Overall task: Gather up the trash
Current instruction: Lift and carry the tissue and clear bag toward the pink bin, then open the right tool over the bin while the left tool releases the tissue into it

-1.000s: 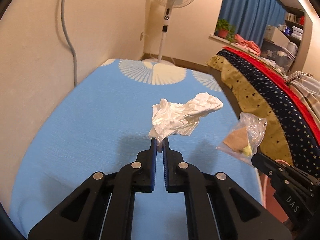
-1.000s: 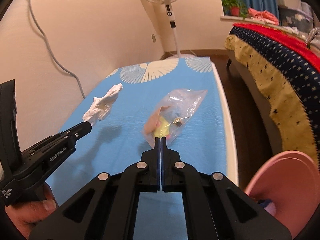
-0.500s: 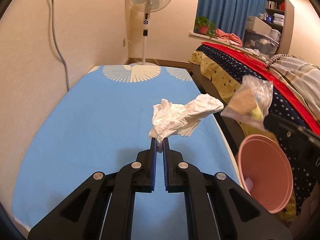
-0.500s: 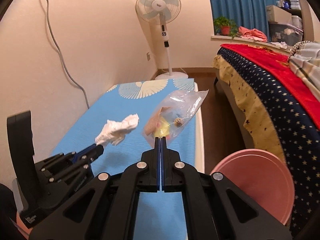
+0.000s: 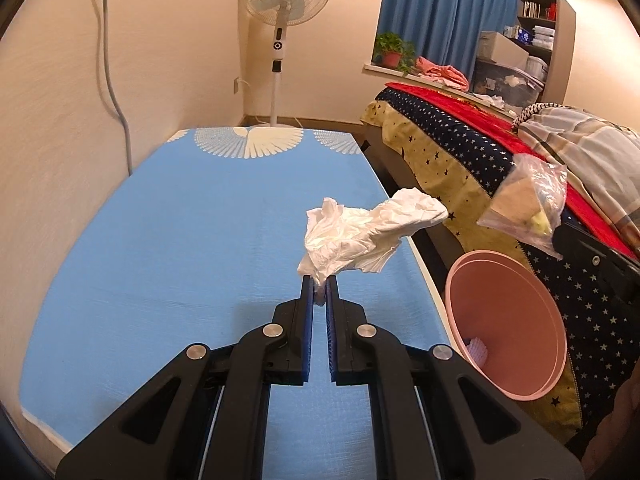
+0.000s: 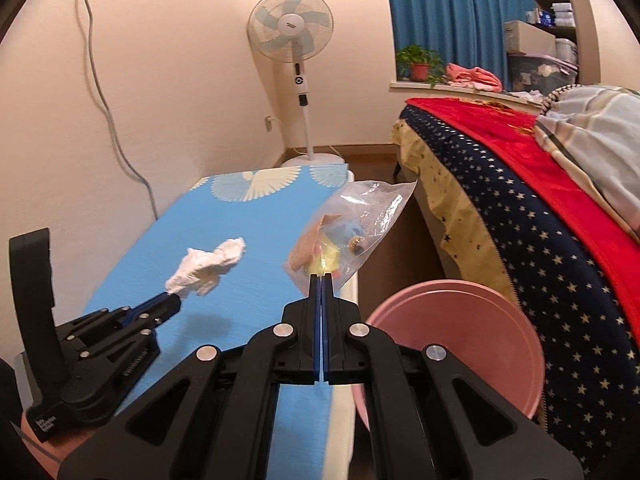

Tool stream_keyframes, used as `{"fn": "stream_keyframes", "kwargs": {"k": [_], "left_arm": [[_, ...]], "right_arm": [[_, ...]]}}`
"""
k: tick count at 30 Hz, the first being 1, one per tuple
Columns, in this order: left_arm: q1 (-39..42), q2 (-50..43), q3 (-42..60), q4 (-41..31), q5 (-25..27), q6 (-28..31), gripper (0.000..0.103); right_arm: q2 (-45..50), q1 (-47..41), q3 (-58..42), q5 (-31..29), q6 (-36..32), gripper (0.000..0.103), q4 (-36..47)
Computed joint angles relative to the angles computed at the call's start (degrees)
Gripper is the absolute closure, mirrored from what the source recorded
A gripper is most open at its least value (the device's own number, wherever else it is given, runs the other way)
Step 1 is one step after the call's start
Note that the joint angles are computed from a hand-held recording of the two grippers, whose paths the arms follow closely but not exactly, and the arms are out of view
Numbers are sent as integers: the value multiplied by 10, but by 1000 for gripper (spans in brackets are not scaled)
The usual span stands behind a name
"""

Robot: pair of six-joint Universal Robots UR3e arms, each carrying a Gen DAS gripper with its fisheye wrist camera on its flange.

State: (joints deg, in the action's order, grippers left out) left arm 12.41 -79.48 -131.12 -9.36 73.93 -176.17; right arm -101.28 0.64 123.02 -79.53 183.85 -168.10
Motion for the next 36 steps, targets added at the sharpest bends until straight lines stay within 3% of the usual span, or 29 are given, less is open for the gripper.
{"fn": "stream_keyframes", "kwargs": {"k": [25, 33, 36], "left_arm": [[-61, -77, 30, 64, 11, -24, 97], [-124, -138, 71, 87, 1, -36, 97], [-147, -160, 92, 89, -11, -39, 97]], "right_arm": [[-48, -56, 58, -40, 3, 103, -14], [-91, -104, 74, -43, 8, 103, -1], [-114, -126, 83, -57, 22, 97, 15]]}}
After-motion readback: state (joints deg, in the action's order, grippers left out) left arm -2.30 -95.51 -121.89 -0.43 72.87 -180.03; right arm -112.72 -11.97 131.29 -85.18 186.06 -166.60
